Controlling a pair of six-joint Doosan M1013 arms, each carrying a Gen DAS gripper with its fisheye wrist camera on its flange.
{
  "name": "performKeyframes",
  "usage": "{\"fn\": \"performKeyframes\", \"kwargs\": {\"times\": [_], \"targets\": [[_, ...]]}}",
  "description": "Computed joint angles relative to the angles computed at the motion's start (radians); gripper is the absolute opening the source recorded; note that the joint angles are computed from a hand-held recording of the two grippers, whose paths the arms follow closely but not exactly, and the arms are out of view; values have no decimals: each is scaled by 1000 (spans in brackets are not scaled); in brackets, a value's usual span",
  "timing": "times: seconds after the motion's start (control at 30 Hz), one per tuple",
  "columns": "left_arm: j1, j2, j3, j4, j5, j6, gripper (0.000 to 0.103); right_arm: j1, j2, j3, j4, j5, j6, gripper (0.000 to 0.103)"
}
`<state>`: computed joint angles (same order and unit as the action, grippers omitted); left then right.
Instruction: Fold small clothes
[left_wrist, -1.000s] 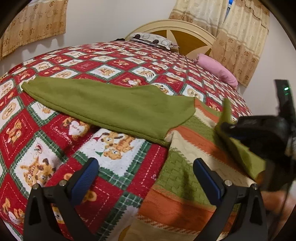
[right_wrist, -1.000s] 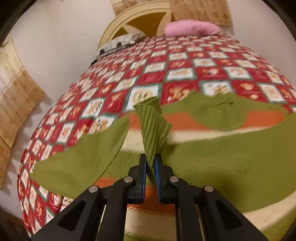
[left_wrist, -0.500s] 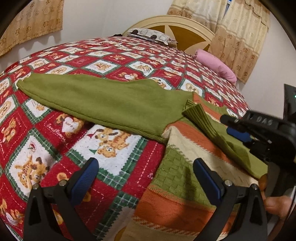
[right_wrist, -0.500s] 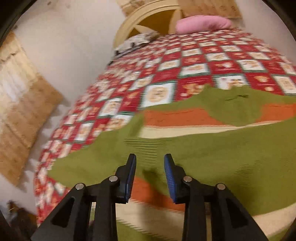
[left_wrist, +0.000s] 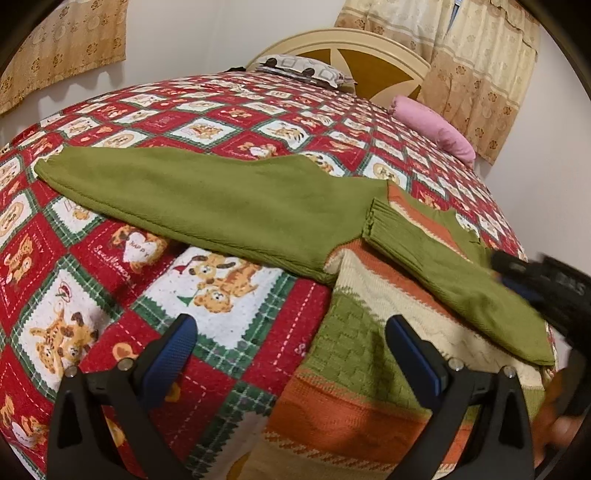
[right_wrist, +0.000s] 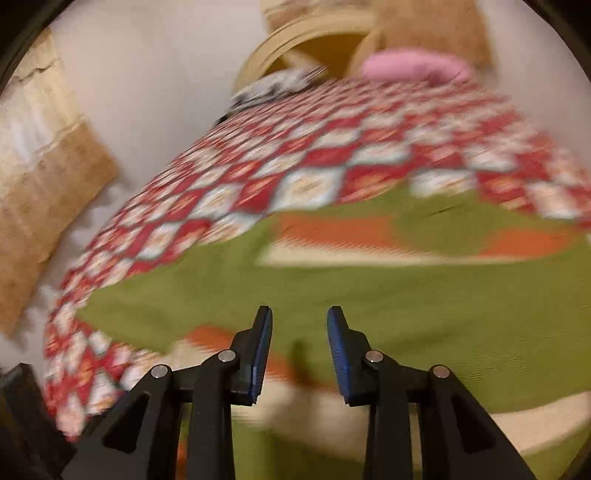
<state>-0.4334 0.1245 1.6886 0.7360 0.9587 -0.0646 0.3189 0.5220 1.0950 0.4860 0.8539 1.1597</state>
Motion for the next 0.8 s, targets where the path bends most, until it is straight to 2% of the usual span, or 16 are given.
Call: {"fn": "performKeyframes", "kwargs": {"times": [0.23, 0.27, 0.3, 0.37, 0.4, 0.43, 0.5, 0.53, 0.63, 0.73, 0.8], "targets": [[1, 4, -5, -8, 3, 9, 103, -84, 18, -12, -423, -9, 267, 30], [1, 5, -6, -8, 4, 8, 103, -93, 21, -8, -500, -7, 309, 12], [1, 5, -7, -8, 4, 7, 103, -110, 23, -1, -526, -9, 325, 0], [0, 8, -10, -10, 10, 13, 103, -142, 16, 12, -554, -44, 392, 0], [1, 8, -11, -13, 13, 18, 103, -157, 30, -14, -587, -3, 426, 0], [1, 9, -11, -14, 15, 20, 103, -176, 47, -39, -567, 33, 483, 0], [1, 8, -11, -13, 17, 22, 103, -217, 46, -39, -418, 25, 485, 0], [1, 9, -11, -13, 16, 20, 103, -225, 36, -27, -393, 4, 465, 0], [1, 11, -14, -15, 22, 25, 103, -222, -16, 43, -370, -101, 403, 0], [1, 14, -19, -20, 30, 35, 103, -199, -41, 65, -272, -121, 263, 0], [1, 15, -20, -20, 32, 36, 103, -177, -37, 51, -228, -94, 159, 0]]}}
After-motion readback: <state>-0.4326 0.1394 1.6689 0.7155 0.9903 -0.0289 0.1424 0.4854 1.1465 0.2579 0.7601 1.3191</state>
